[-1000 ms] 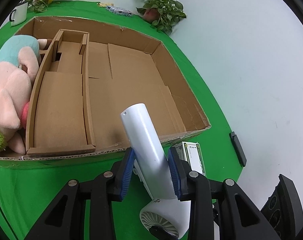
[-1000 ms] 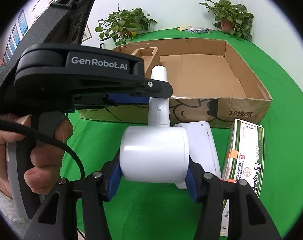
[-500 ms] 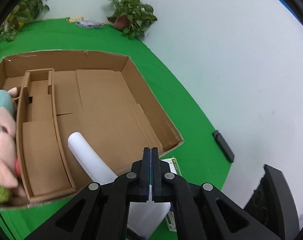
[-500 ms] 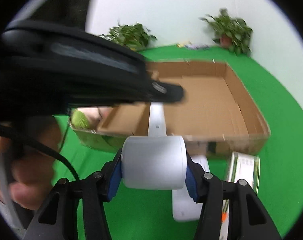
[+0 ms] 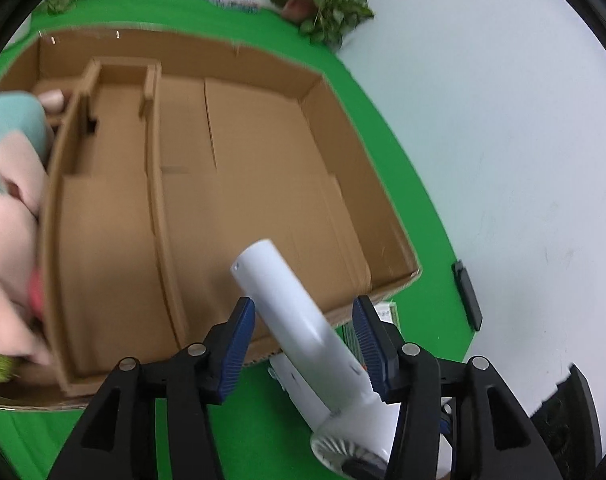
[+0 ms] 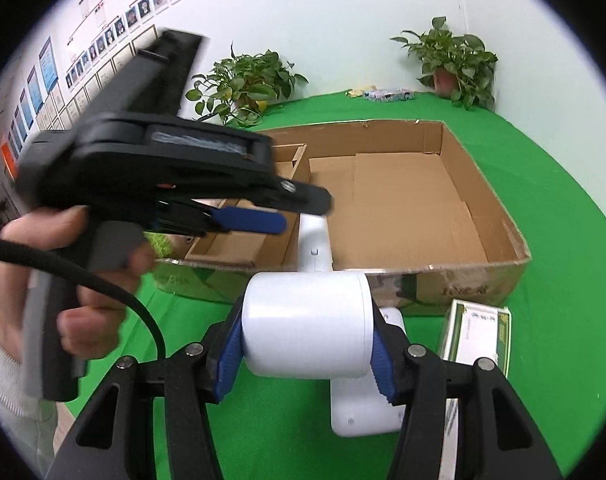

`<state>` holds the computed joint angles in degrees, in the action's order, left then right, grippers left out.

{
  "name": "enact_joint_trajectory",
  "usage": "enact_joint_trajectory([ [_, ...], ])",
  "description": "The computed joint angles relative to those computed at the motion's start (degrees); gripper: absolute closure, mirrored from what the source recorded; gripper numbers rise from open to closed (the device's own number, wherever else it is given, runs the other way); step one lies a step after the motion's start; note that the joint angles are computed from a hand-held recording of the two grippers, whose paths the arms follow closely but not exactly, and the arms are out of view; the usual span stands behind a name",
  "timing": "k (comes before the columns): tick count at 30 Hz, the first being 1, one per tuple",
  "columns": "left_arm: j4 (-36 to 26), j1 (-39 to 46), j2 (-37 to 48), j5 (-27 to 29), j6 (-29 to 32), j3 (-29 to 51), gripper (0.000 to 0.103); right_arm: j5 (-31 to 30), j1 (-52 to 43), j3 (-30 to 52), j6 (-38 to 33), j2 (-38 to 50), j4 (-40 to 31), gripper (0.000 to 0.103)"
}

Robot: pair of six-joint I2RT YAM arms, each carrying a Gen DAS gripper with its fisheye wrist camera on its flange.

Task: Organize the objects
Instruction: 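Lift the hair dryer with the right gripper and carry it over the box, then lower the hair dryer into the box beside the tray insert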

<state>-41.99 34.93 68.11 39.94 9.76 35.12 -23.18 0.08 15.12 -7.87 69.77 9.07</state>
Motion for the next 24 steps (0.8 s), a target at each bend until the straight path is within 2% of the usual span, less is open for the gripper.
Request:
enact_joint_trajectory([
  [4,3.73,-2.76,1.15,-1.31,-2.30,-1.55,0.056,1.06,0.70,-1.59,0.45,0.49,1.20,0.050],
  [6,4.06,-2.91,0.93,-2.27,-2.56,-1.59,0.063,2.18,1.54,-1.69,0.59,1.51,1.60,0.050],
  [11,3.64,-1.74,-0.70,-1.10,-3.11,-0.20,0.065,3.57,2.90,-0.22,1.46,0.60,0.63,0.050],
  [14,0.35,-1.81,-3.88,-1.42,-3.47,3.80,0.066,3.63,3.63,2.31,2.86,-0.94,-1.55,0.049],
  [18,-2.40,-2.75,-3.46,-2.74,-3.48,12.13,0.068,2.95,4.32,8.20,4.57,1.39,-3.03,0.049],
  [24,-3.62,-5.62,6.81,-5.85,-3.51,25.77,0.070,4.09,6.64,19.32,6.96,12.76,-2.94,0.050],
])
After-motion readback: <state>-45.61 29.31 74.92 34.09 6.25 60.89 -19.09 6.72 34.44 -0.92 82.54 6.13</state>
